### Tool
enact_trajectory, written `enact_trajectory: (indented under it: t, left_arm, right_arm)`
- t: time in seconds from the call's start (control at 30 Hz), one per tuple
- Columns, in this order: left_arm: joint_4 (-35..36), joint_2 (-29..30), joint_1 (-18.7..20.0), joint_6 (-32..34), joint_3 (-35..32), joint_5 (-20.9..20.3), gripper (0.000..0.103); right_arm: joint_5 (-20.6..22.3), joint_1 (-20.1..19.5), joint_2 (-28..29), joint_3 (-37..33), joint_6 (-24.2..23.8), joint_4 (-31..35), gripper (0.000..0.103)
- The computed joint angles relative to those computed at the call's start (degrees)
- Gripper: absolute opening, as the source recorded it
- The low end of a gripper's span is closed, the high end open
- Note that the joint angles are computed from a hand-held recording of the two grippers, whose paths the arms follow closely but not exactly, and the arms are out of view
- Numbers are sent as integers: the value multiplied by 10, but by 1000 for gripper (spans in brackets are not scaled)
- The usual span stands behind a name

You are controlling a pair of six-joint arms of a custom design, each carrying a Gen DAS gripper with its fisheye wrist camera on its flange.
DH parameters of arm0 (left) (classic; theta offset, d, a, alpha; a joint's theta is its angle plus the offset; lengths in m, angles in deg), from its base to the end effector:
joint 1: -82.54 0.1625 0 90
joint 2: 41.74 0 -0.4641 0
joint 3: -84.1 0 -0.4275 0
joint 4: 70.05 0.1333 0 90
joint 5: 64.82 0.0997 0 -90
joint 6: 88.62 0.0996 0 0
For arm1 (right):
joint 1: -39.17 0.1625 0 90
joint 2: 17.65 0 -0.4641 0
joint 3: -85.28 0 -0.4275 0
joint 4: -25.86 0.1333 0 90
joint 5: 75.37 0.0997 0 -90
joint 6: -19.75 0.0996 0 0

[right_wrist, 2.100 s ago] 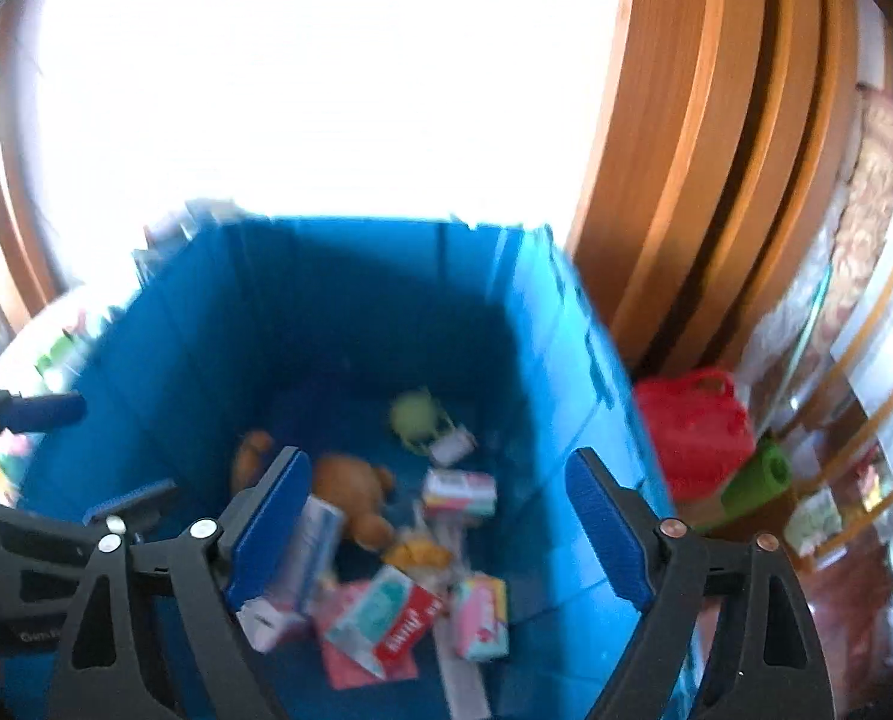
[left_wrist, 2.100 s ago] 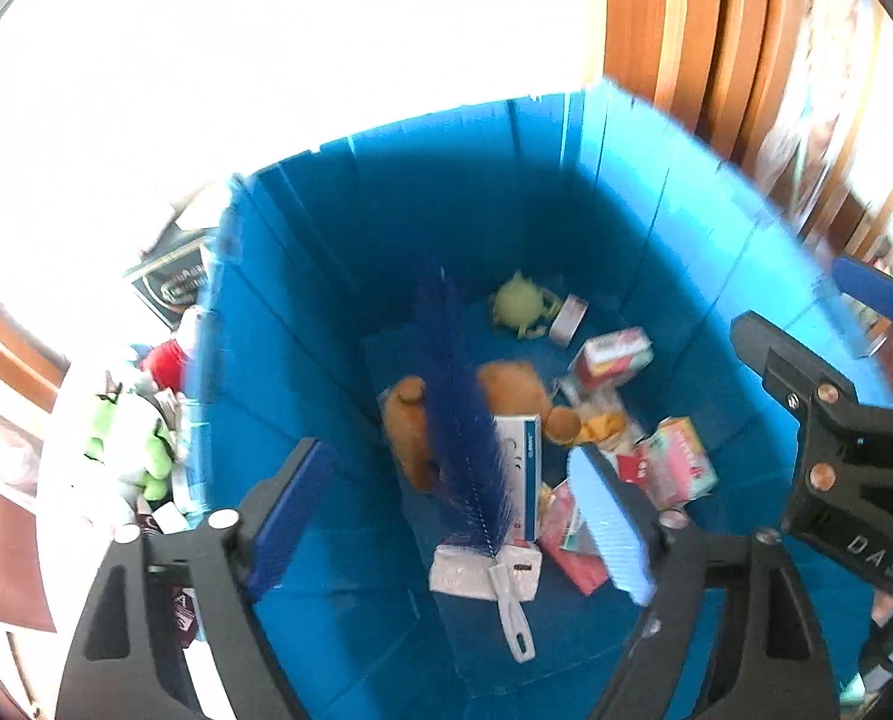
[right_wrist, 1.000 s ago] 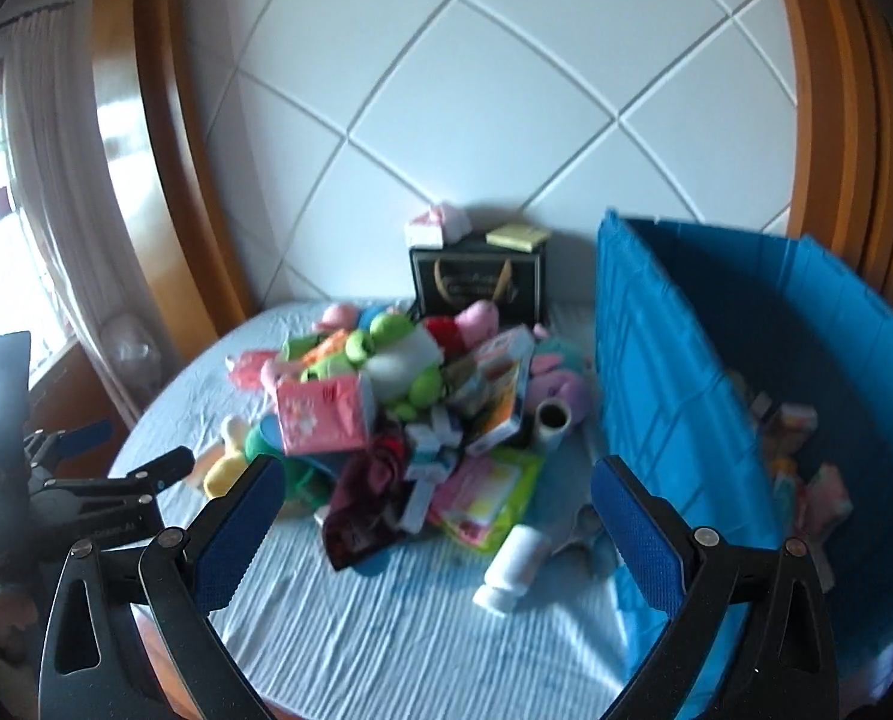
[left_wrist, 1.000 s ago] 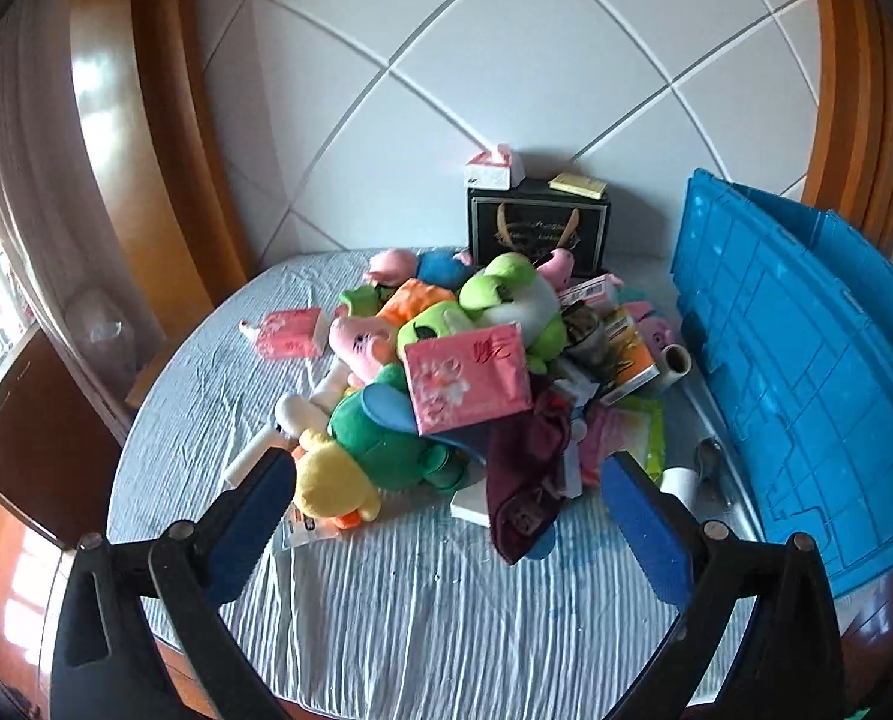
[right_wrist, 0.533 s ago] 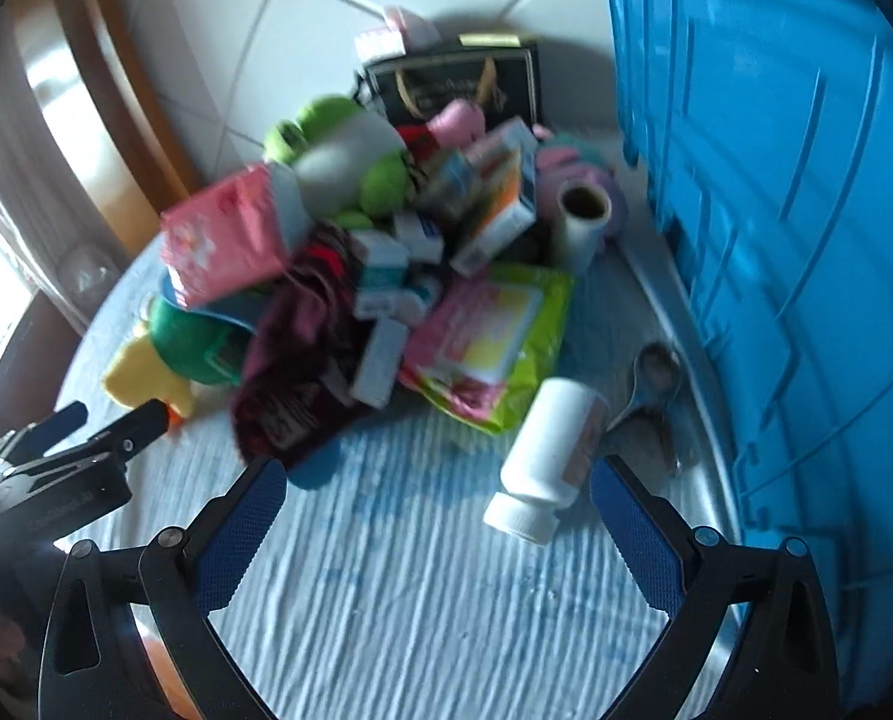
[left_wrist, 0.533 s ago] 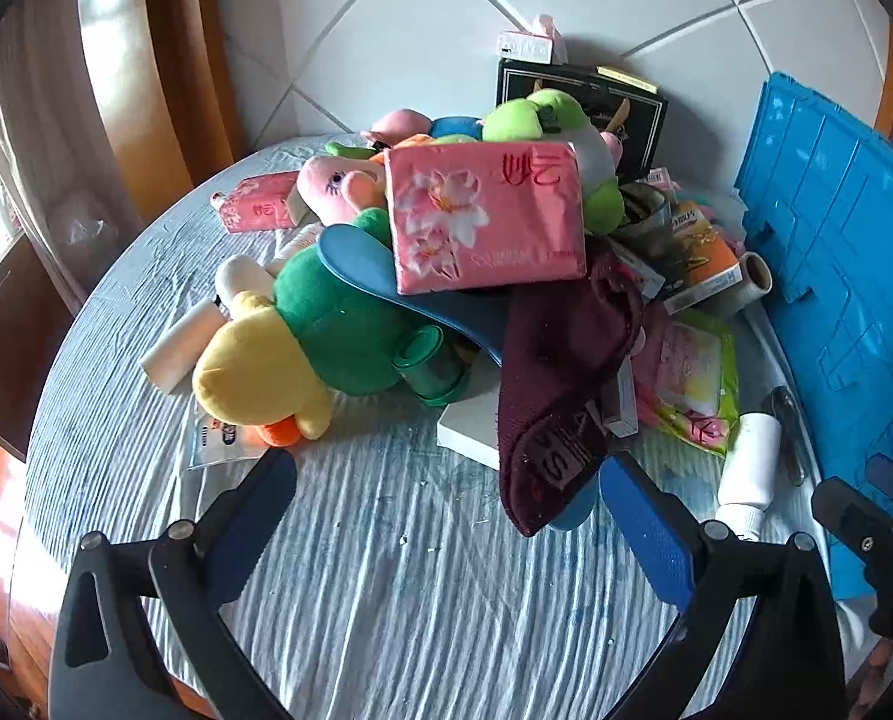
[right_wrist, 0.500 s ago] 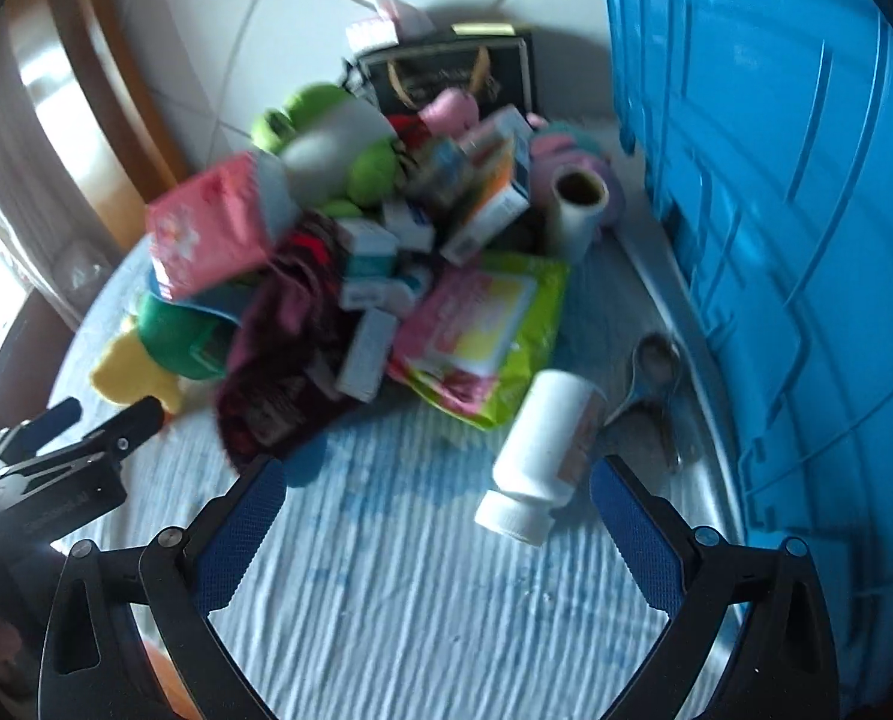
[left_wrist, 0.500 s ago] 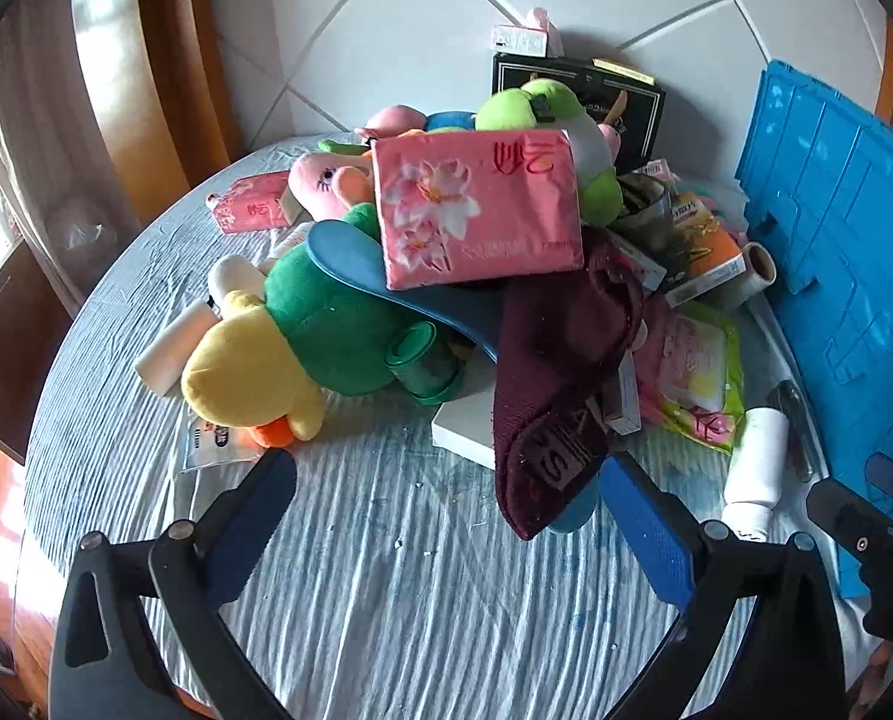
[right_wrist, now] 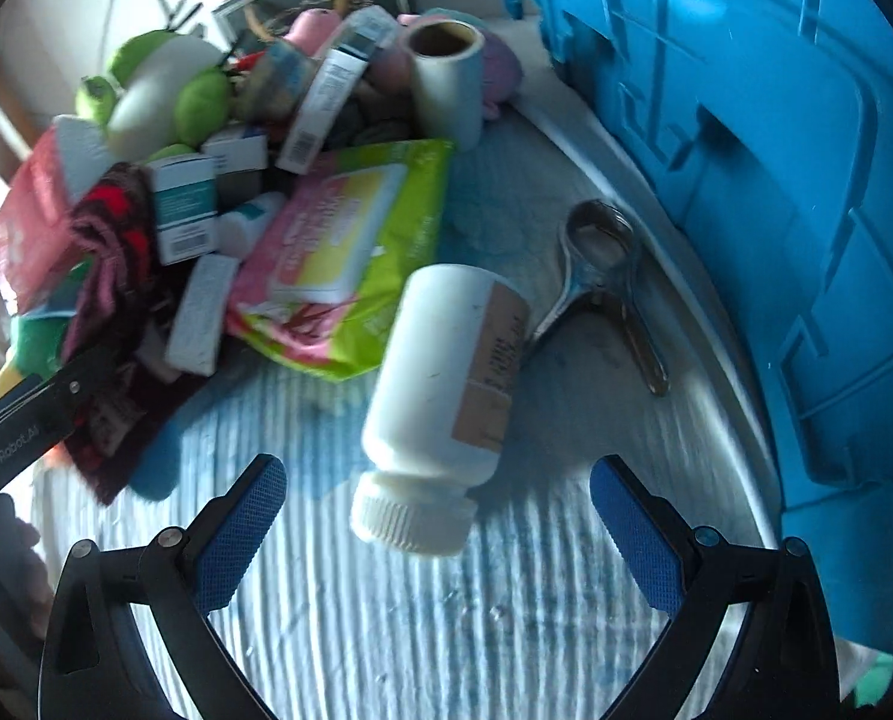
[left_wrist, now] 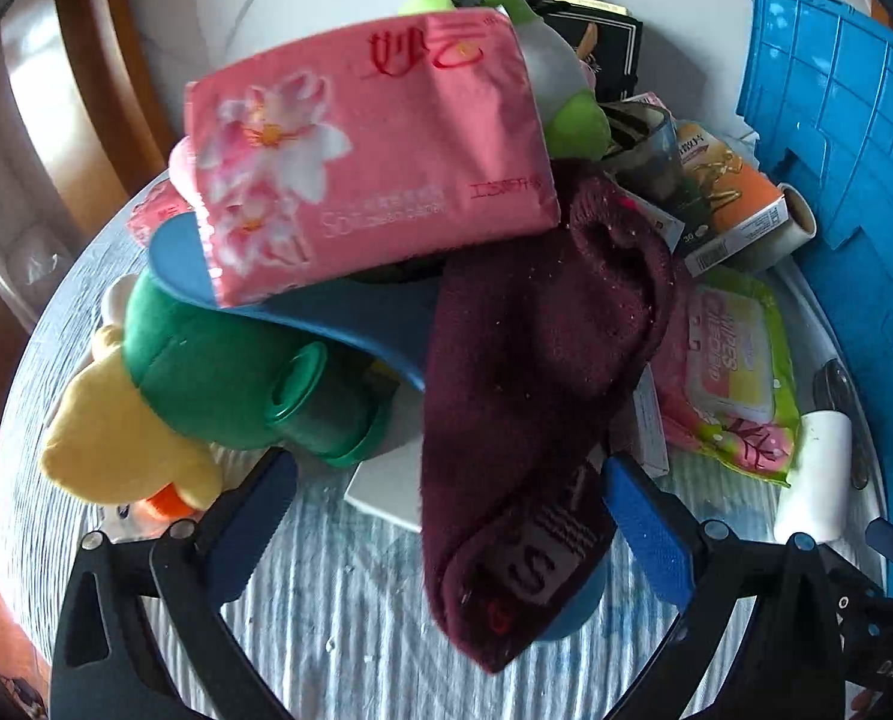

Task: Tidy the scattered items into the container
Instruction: 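Grasp the white pill bottle with the right tool while the left tool grasps the maroon sock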

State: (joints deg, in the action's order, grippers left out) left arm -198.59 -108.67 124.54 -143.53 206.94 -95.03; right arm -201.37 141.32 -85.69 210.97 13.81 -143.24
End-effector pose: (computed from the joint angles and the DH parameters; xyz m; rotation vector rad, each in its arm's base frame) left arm -0.2260 -0.4987 0.1579 0.0591 2.1661 -0.7651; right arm 0.1835 -0.4971 0.1932 0.2400 -2.4815 0.5144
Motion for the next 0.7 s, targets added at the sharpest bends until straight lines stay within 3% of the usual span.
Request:
enact_trajectory:
  t: [0.1, 0.33, 0.43, 0.53, 0.57, 0.6, 0.63, 0.7]
  left_arm:
    - [-50, 14, 15, 48, -1, -12, 99]
    - [-123, 32, 28, 122, -1, -40, 55]
    - [-129, 29, 23, 116, 6, -37, 50]
    - [-147, 15, 20, 108, 19, -47, 46]
    - [-147, 10, 17, 104, 23, -50, 45]
    - [-147, 3, 14, 100, 28, -53, 44]
    - [-144, -4, 9, 95, 32, -54, 43]
    - [-135, -18, -1, 82, 41, -58, 41]
  right_arm:
    - [-13, -1, 15, -2, 1, -27, 103]
    - [-30, -1, 37, -8, 7, -56, 103]
    - [-33, 0, 43, -5, 6, -68, 103]
    - [-31, 1, 42, -5, 12, -39, 102]
    - [-35, 3, 42, -2, 12, -39, 92]
    - [-40, 6, 42, 0, 11, -42, 61]
    - [-47, 10, 42, 4, 11, -46, 54]
    - [-50, 14, 38, 10, 16, -43, 54]
